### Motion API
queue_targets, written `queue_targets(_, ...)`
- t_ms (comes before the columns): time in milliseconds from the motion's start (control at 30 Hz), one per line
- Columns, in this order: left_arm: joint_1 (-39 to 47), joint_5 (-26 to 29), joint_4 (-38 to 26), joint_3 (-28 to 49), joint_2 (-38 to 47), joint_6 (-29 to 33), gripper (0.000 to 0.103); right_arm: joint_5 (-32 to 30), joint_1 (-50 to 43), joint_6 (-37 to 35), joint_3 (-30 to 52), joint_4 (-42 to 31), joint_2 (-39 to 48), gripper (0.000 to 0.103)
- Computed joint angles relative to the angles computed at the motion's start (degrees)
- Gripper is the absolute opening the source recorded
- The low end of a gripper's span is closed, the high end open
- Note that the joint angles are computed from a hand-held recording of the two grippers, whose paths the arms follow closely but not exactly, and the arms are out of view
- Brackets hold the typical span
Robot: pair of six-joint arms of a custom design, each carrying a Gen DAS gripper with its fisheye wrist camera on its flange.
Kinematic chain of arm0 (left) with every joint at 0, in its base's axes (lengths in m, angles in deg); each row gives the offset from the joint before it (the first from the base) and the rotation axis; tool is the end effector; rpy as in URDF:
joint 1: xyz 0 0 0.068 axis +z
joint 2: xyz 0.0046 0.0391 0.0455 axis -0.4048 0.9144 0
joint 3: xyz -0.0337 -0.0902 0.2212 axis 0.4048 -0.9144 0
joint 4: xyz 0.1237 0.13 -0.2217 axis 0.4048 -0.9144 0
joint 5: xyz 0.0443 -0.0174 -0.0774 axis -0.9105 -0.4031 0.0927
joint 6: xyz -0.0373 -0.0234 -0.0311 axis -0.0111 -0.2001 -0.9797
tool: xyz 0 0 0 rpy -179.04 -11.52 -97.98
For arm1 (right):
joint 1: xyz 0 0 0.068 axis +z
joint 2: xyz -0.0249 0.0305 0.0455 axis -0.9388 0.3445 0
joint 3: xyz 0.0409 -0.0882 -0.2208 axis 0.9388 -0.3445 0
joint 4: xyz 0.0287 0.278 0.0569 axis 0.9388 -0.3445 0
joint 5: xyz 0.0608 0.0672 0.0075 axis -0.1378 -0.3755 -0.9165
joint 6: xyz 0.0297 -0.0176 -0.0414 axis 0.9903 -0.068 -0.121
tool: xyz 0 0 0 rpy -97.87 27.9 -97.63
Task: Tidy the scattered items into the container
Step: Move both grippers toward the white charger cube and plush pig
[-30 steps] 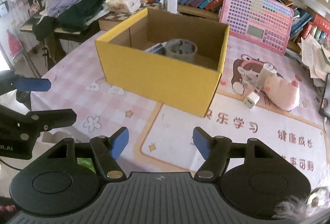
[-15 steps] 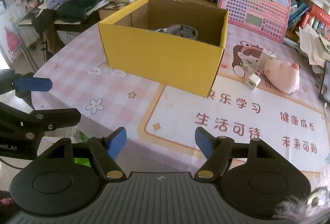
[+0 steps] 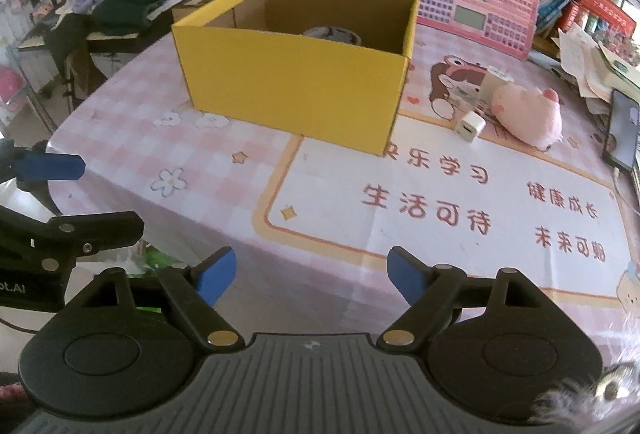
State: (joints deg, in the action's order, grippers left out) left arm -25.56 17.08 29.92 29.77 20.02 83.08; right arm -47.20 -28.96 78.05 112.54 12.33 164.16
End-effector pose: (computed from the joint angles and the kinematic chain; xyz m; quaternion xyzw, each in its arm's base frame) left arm 0.2923 -0.0249 0.0668 0.2846 0.8863 -0.1624 0.3272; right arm 0.2270 0.1765 0.0731 0.0335 0.9495 -0.0162 0.3116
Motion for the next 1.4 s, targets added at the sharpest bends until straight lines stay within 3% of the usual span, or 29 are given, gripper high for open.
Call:
queue_targets(500, -8.4, -0.1, -1.4, 2.7, 3.5, -1.2, 0.091, 2.2, -1.4, 5.5, -6.1, -5.6, -6.2, 0.082)
queue_targets(833, -19.6, -1.7, -1.0, 7.9, 7.2, -3.6, 0.091, 0.4, -10.8, 3.2, -15.0, -7.7, -18.0, 0.083)
queue_targets(1133, -31.0, -8.9, 2.1, 17.6, 15.0, -9.7, 0.091, -6.0, -31.0, -12.2, -22.7, -1.1, -27.9, 0.083)
queue_targets(1400, -38.6, -17.3, -0.1, 32.0, 25.8, -13.1, 0.091, -18.0, -49.2, -27.2, -21.3, 12.6, -17.1, 0.083)
